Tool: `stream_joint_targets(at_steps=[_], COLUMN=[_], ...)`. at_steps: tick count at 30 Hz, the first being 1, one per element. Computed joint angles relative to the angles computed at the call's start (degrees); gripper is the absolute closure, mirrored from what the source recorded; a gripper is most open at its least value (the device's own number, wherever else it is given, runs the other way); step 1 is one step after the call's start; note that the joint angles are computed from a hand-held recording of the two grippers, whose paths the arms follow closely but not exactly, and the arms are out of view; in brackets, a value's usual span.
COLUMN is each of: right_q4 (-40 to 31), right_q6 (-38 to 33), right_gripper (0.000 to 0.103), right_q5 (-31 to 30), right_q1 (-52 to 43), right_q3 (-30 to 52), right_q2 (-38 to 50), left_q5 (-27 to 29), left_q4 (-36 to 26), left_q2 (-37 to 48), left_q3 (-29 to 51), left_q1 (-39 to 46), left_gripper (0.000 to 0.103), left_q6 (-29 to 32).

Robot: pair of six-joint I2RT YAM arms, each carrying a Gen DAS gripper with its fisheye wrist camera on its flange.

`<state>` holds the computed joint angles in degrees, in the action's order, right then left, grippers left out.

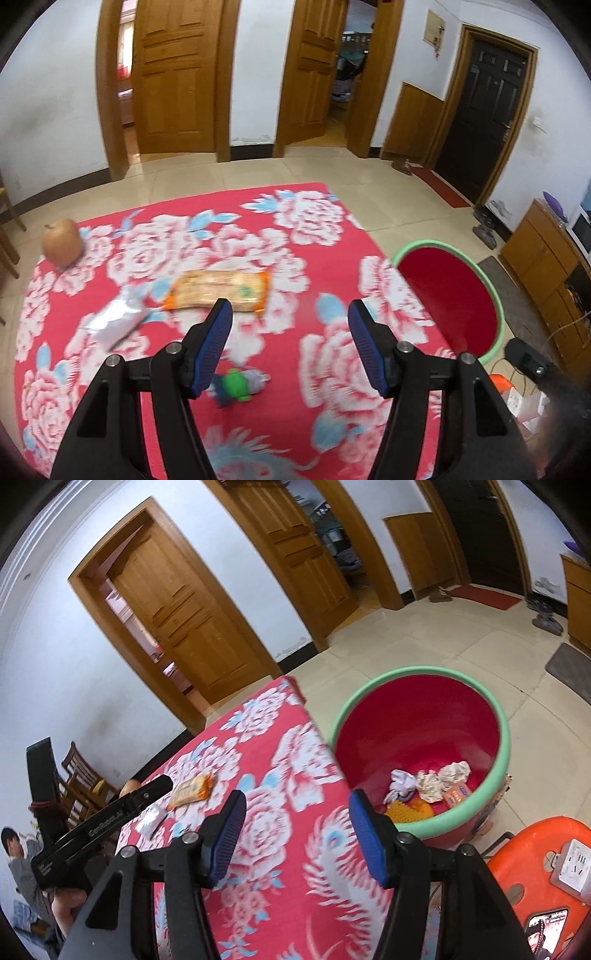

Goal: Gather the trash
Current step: 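Reach the left tool to the clear plastic bag and grasp it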

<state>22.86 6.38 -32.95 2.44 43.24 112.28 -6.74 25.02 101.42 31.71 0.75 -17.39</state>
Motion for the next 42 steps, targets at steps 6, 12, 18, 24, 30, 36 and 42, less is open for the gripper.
stream_joint_targets(at_steps=[6,12,18,24,30,36,42], right_q4=[-0.27,-1.15,-2.32,-5.43,-8.21,-10.94,-15.03], right_q6=[-0.62,-0.81,-0.58,1.12,3.0,4.14,4.48], right_gripper=[0.042,0.042,0.042,0.041,0.041,0.041,0.041], right_q5=[1.31,2.22,4.08,7.09,9.39,12.67,14.16], right_q1=[3.26,6.27,9.16,12.43,16.42,21.6,25.62], right_q3=[-2.05,-3.34,-4.28,-2.17,1.99,8.93,17.25], right_q2=[-2.94,-5.29,-6.9,-5.7,-2.81,2.13,8.11], left_q5=[0.17,1.57,4.37,7.25,13.97,16.05,13.99], left_q4=[0.88,1.55,3.24,7.36,8.63,9.72,10.71], left_q2=[-2.85,-4.4,-2.03,3.41,9.61,12.57,15.35], left_q3=[-3.93,-6.52,-6.63,-6.05,-2.98,-1.65,-0.28], left_q1=[6.38,14.47,22.0,29.43,34.22,32.79,30.37], left_gripper=[0.038,0.038,0.038,0.038,0.038,0.038,0.04], left_q6=[3.75,8.49,12.49,14.12,14.23,14.95,16.07])
